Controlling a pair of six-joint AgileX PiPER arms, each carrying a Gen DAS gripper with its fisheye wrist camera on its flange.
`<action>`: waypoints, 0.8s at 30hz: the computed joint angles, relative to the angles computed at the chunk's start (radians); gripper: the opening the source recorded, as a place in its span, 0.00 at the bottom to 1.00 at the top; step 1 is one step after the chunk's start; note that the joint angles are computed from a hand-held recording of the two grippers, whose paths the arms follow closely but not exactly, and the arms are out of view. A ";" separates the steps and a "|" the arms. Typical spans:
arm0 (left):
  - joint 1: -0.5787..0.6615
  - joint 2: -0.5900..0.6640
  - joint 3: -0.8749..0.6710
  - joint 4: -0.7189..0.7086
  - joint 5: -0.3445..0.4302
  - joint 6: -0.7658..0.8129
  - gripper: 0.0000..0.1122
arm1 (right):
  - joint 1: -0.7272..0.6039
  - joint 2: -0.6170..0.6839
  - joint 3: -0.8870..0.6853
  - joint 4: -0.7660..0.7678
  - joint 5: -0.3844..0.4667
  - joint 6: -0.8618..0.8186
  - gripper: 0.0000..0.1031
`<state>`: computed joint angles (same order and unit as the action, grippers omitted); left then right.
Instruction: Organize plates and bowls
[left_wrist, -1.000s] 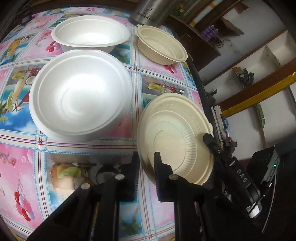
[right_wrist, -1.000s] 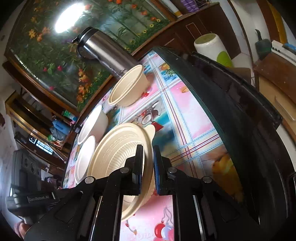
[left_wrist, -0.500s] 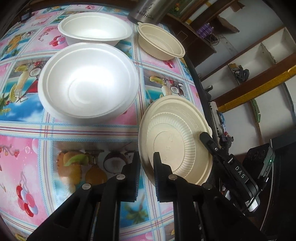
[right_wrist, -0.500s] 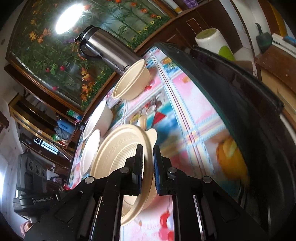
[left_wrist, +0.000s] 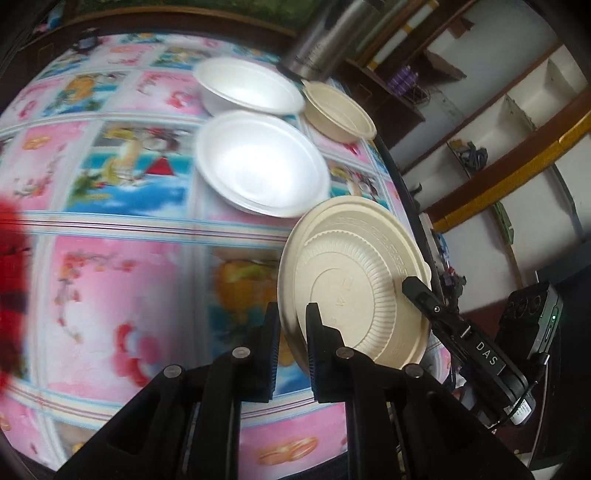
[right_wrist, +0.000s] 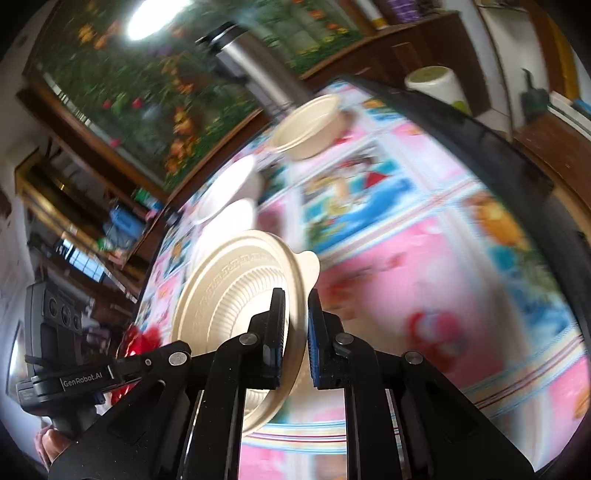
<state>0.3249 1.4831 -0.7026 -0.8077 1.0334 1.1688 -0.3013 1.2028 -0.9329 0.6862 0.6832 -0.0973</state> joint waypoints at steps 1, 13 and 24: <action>0.049 0.004 -0.013 0.001 0.018 0.021 0.11 | 0.042 0.014 -0.017 -0.018 -0.009 0.029 0.10; 0.527 0.205 -0.301 -0.019 0.169 0.153 0.11 | 0.518 0.338 -0.383 -0.273 -0.090 0.351 0.10; 0.716 0.433 -0.581 -0.006 0.175 0.054 0.10 | 0.767 0.733 -0.896 -0.390 0.046 0.444 0.11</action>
